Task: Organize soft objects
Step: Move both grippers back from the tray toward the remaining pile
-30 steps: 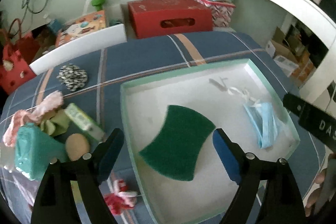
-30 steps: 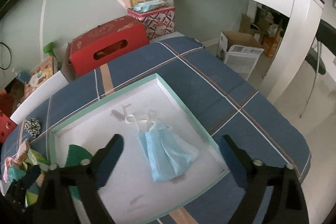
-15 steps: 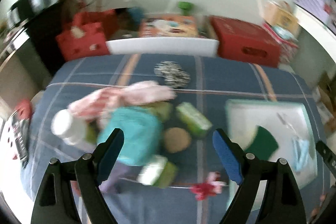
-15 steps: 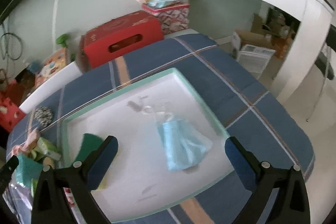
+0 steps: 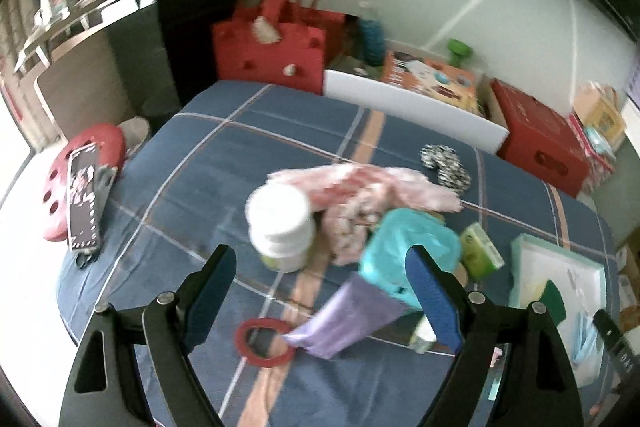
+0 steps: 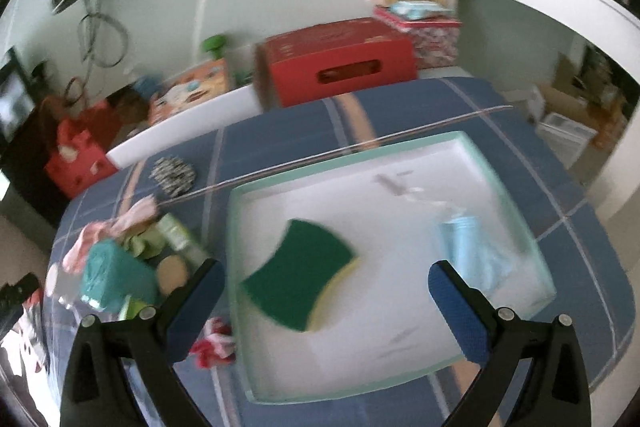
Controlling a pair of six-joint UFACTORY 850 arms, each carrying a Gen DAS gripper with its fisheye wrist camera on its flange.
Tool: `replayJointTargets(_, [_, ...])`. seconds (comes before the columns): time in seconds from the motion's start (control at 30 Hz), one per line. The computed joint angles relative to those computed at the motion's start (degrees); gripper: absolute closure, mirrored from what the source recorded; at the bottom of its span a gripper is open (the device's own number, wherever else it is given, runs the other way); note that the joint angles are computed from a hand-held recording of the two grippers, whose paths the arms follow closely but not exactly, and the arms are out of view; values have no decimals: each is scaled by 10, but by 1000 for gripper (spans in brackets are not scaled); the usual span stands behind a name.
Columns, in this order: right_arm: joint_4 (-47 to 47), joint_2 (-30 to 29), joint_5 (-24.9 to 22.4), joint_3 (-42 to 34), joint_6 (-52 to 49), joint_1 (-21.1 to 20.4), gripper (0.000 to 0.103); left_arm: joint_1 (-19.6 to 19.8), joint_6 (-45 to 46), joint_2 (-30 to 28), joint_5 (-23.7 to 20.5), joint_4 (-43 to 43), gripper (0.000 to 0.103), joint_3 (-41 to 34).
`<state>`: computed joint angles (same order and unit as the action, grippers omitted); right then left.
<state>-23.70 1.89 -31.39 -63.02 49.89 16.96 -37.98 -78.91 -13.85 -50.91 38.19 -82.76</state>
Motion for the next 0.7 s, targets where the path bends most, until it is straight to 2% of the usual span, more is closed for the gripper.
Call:
replayJointTargets(0.17, [13, -18, 1, -14, -26, 31, 0, 17, -35, 40, 5, 1, 16, 51])
replayJointTargets(0.37, [84, -38, 19, -27, -104, 61, 0, 35, -51, 66, 10, -15, 16, 93])
replayJointTargets(0.7, [163, -86, 8, -55, -217, 103, 0, 41, -8, 67, 33, -65, 16, 119])
